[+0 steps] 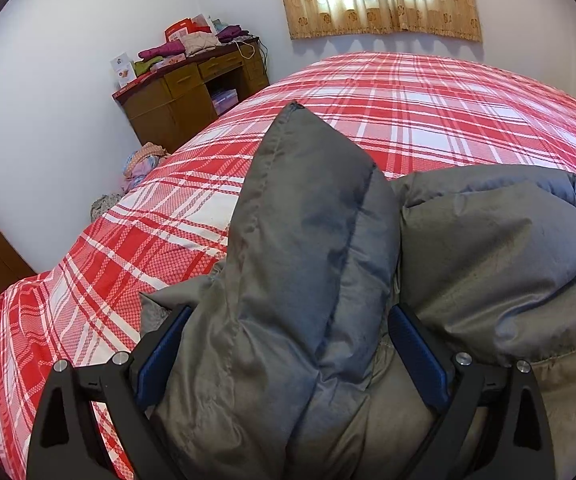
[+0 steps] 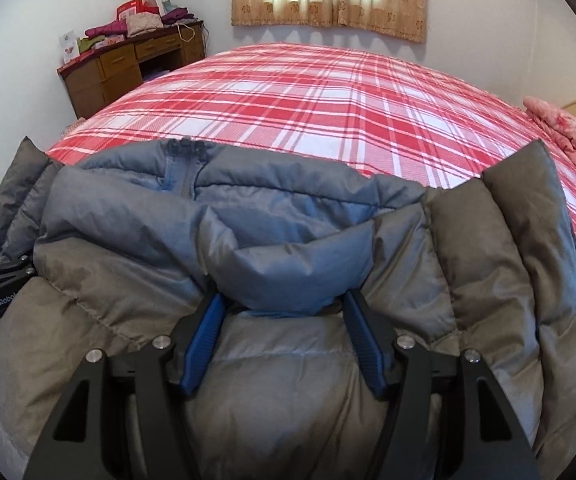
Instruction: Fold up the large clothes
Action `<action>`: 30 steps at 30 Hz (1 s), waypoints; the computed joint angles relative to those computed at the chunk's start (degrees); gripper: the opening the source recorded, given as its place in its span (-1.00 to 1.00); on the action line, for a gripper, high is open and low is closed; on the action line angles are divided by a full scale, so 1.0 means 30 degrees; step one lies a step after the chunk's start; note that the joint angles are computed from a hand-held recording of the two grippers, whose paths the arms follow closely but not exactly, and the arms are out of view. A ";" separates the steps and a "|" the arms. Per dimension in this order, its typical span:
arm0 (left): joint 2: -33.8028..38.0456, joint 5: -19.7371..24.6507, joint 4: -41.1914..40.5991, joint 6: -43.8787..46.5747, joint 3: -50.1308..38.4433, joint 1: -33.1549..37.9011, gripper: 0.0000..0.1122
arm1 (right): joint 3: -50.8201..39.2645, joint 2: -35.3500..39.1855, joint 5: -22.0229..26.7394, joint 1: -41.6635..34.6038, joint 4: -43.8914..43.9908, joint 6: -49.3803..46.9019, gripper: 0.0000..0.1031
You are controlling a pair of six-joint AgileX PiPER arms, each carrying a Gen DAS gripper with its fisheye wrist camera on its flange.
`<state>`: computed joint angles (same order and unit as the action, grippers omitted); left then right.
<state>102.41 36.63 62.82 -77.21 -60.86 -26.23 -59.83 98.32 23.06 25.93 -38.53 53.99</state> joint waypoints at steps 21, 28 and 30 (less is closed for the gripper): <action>0.0026 0.0113 0.0072 0.0009 0.0053 -0.0020 0.76 | -0.0626 0.0580 0.0887 0.0320 -0.0552 0.0122 0.29; 0.0335 0.0811 -0.0012 0.0328 -0.0354 -0.0310 0.77 | -0.0919 0.0802 0.1642 0.0731 -0.1402 0.0805 0.30; 0.0043 0.0848 -0.1122 0.1731 -0.0564 -0.0203 0.76 | -0.1114 0.0571 0.2231 0.0800 -0.0594 -0.0191 0.30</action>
<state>102.54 39.18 59.45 -72.01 -62.55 -26.84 -63.17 100.03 29.75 28.33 -40.31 53.41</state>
